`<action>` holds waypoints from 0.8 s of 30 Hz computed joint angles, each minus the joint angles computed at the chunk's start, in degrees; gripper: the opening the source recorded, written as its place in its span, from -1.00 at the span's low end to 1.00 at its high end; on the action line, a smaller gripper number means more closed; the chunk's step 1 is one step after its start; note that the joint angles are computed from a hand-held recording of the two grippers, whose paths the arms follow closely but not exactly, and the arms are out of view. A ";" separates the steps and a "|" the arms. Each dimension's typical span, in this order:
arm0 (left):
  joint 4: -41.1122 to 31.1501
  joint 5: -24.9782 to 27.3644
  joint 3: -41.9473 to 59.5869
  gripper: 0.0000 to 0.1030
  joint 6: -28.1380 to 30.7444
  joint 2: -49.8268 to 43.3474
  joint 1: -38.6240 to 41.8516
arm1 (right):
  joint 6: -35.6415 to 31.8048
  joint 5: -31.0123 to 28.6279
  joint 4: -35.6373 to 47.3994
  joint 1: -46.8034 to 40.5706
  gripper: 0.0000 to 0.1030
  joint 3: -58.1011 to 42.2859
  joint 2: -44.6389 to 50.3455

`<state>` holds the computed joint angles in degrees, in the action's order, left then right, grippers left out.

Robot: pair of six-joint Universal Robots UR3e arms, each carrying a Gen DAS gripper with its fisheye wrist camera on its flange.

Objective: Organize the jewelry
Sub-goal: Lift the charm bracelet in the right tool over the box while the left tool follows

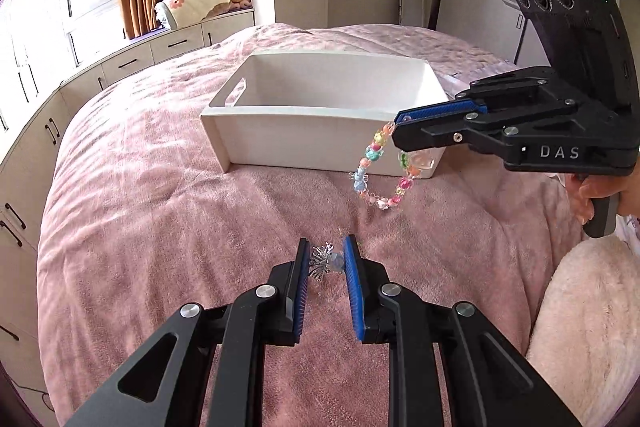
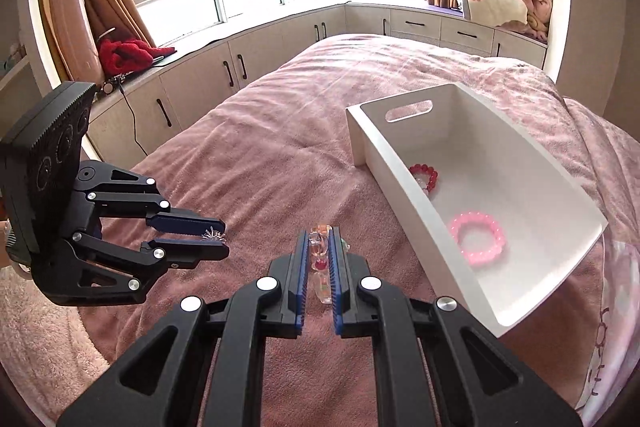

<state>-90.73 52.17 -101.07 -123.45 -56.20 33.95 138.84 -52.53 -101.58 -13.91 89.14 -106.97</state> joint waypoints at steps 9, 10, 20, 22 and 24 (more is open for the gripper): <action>1.12 1.54 11.76 -0.57 -3.30 -6.00 -2.54 | -6.07 8.93 14.91 -9.48 -0.80 -18.27 0.31; 2.56 2.18 13.37 -0.57 -4.78 -7.76 -3.90 | -6.60 9.60 16.42 -10.37 -0.80 -20.76 1.08; 9.69 11.02 36.30 -0.57 -19.60 -27.73 -18.94 | -8.18 14.50 25.12 -17.77 -0.80 -43.29 11.16; 9.22 12.13 42.48 -0.57 -21.67 -32.33 -21.49 | -7.82 14.83 25.68 -18.56 -0.80 -47.17 13.80; 9.28 13.82 48.54 -0.57 -23.34 -37.00 -24.16 | -7.87 15.18 26.79 -19.38 -0.80 -51.17 16.33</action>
